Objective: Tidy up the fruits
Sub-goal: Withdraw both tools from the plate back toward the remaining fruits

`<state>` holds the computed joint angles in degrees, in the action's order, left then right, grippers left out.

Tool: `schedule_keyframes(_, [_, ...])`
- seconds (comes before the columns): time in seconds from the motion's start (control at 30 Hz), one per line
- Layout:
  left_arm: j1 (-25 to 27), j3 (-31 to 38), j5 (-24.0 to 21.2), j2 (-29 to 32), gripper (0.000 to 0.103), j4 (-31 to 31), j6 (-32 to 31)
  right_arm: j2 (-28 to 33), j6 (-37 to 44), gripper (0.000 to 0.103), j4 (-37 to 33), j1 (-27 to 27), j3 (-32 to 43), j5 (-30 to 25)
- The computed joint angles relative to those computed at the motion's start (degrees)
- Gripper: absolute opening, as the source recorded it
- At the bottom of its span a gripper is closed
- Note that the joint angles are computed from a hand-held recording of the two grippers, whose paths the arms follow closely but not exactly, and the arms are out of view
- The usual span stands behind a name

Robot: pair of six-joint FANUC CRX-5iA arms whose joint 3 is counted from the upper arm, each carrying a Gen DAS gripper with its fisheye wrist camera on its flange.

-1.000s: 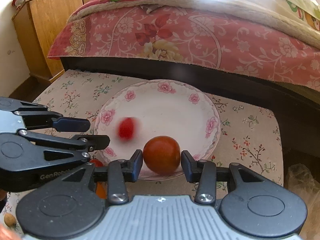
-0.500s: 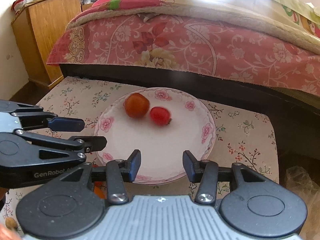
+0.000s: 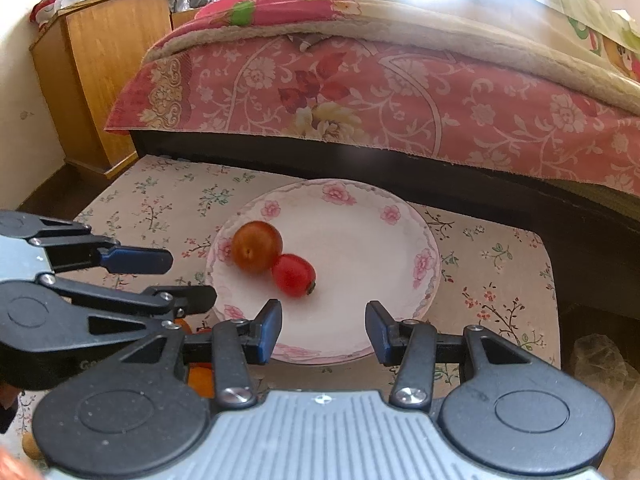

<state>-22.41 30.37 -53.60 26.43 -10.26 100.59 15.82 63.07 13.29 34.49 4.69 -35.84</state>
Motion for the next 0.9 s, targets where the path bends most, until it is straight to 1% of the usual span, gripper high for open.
schedule_keyframes(0.37, [-0.5, -2.4, -0.2, -2.6, 0.052, -1.5, 1.6, -1.7, 1.0, 0.049, -1.4, 0.9, -1.0, 0.1])
schedule_keyframes(0.63, [-0.6, -5.2, -0.7, -5.0, 0.052, -1.8, 2.8, -2.9, 4.0, 0.049, -4.9, 1.7, -1.3, -0.9])
schedule_keyframes(0.8, [-0.7, -8.1, -0.8, -7.5, 0.052, -2.0, 4.0, -3.6, 6.5, 0.049, -7.4, 2.3, -1.2, -1.8])
schedule_keyframes(0.9, [-0.6, -9.9, -1.2, -9.1, 0.052, -2.1, 4.7, -3.9, 8.2, 0.049, -10.4, 2.6, -0.7, -2.7])
